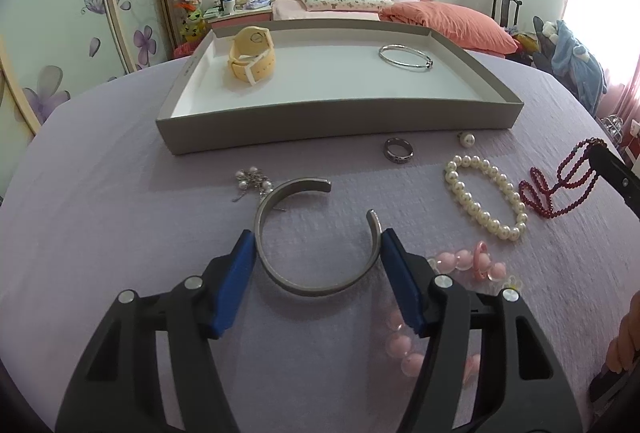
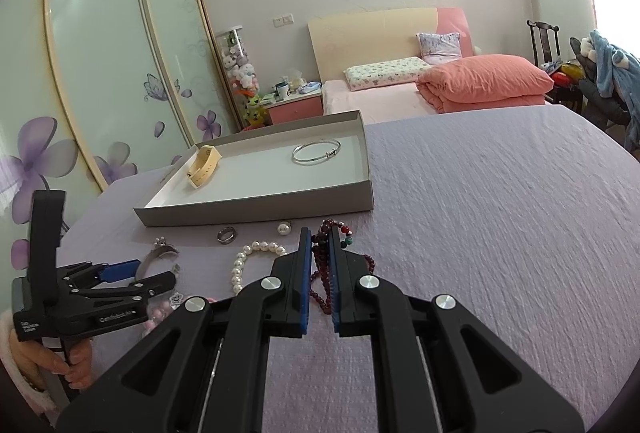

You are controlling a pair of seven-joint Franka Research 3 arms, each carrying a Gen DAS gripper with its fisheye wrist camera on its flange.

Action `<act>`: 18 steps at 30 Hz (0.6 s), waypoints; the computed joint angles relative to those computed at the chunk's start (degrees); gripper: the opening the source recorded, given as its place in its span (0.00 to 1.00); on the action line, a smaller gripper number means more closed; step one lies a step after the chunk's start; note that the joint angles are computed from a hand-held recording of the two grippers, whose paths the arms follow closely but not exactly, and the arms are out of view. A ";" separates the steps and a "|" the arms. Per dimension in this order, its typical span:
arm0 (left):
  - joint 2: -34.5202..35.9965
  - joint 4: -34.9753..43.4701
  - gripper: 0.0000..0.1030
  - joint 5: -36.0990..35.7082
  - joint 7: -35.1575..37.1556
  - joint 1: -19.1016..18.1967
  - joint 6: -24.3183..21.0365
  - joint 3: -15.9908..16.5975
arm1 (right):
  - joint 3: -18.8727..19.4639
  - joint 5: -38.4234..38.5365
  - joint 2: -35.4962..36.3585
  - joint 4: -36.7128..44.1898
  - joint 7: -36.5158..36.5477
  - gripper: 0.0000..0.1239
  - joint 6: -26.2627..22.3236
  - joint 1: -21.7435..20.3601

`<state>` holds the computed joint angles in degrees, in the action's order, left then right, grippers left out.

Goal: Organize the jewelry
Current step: 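Close the right tool on the red bead necklace while the left tool grasps the silver cuff, then lift the red bead necklace with the right tool while the left tool holds the cuff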

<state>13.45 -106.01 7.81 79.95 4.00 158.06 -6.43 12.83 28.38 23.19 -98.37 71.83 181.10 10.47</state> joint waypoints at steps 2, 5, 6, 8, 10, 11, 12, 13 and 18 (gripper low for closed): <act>-0.51 -0.65 0.60 0.22 -0.11 0.08 0.60 0.15 | 0.64 0.20 0.16 0.16 -0.32 0.07 0.05 -0.48; -0.97 -1.07 0.60 -0.12 0.03 0.37 1.18 0.13 | 1.06 0.16 0.26 0.26 -0.87 0.07 0.11 -0.66; -1.09 -1.19 0.60 -0.15 -0.12 0.42 1.33 0.21 | 1.23 0.19 0.33 0.41 -1.07 0.07 -0.06 -0.82; -1.30 -1.29 0.60 -0.77 0.15 0.73 1.56 0.10 | 0.68 0.03 0.55 0.97 -0.89 0.07 -1.15 -0.45; -1.56 -1.53 0.60 -1.15 0.39 0.91 1.76 0.11 | -2.42 -1.51 0.73 1.80 0.80 0.07 -3.12 1.96; -1.69 -1.68 0.60 -1.00 0.10 0.86 1.80 0.26 | -3.68 -2.52 0.83 2.16 1.39 0.07 -3.96 3.02; -1.79 -1.84 0.60 -1.32 0.24 1.00 1.82 0.20 | -4.96 -3.66 0.97 2.49 2.11 0.07 -4.68 4.17; -1.82 -1.89 0.60 -1.66 0.48 1.13 1.77 0.12 | -6.01 -4.72 1.07 2.76 2.75 0.07 -5.46 5.05; -1.98 -2.19 0.60 -2.35 0.78 1.50 1.66 0.17 | -10.17 -9.53 2.65 6.11 7.87 0.07 -12.39 7.86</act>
<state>11.47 -108.20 5.45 80.73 5.50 159.72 -6.26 2.66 18.85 25.84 -92.26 79.70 168.72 18.33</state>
